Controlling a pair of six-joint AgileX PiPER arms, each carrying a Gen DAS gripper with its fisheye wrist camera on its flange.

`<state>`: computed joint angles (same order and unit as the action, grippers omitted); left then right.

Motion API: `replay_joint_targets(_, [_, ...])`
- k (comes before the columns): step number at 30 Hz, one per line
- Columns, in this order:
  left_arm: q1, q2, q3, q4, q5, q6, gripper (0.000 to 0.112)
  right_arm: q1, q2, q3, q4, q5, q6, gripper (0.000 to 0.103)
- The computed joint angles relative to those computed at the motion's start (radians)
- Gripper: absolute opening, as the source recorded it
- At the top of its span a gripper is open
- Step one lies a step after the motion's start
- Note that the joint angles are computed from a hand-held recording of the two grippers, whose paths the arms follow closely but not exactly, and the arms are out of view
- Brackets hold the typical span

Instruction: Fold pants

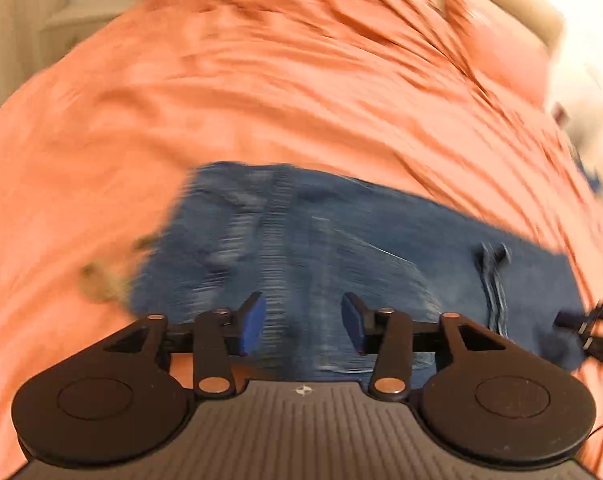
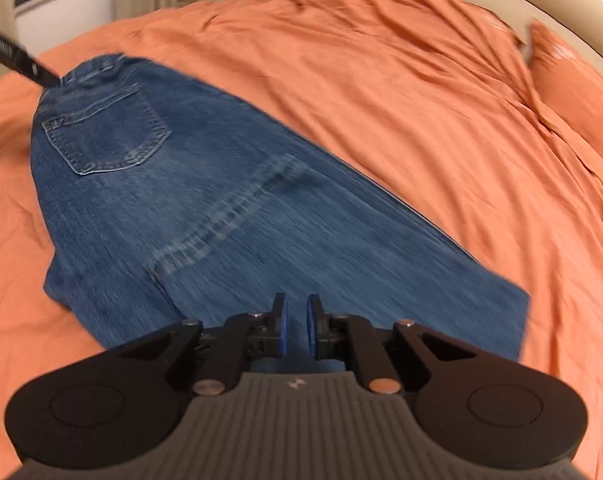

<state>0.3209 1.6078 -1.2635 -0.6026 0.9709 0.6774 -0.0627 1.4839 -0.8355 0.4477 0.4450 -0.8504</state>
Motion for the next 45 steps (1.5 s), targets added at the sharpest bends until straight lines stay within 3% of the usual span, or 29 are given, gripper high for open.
replay_joint_targets(4, [0.176,0.097,-0.011,-0.137,0.083,0.038,0.078,0.104,0.099,-0.090,-0.108,-0.032,0.153,0.005])
replay_joint_targets(7, [0.255,0.174,0.014,-0.228,0.097,0.048,0.078,0.146,0.160,-0.157,-0.144,-0.032,0.210,0.005])
replay_joint_targets(11, [0.329,0.302,0.043,-0.401,0.139,0.092,0.082,0.204,0.242,-0.253,-0.303,-0.026,0.368,0.005])
replay_joint_targets(14, [0.336,0.383,0.060,-0.529,0.152,0.128,0.084,0.223,0.308,-0.333,-0.420,-0.010,0.479,0.005])
replay_joint_targets(17, [0.311,0.427,0.047,-0.598,0.133,0.162,0.084,0.217,0.373,-0.418,-0.415,0.025,0.473,0.005])
replay_joint_targets(24, [0.279,0.477,-0.040,-0.589,0.120,0.174,0.083,0.241,0.556,-0.630,-0.461,0.169,0.450,0.002])
replay_joint_targets(26, [0.275,0.476,-0.041,-0.588,0.107,0.187,0.078,0.228,0.606,-0.697,-0.429,0.219,0.452,0.001])
replay_joint_targets(31, [0.276,0.433,0.004,-0.593,0.072,0.230,0.048,0.232,0.613,-0.710,-0.447,0.229,0.474,0.001])
replay_joint_targets(36, [0.240,0.294,0.080,-0.615,-0.009,0.289,0.028,0.253,0.537,-0.629,-0.513,0.184,0.561,0.001])
replay_joint_targets(40, [0.171,0.117,0.143,-0.610,-0.087,0.325,0.025,0.243,0.392,-0.465,-0.567,0.113,0.621,0.001])
replay_joint_targets(45, [-0.026,-0.133,0.211,-0.523,-0.248,0.314,0.024,0.145,0.203,-0.331,-0.417,0.123,0.495,0.001])
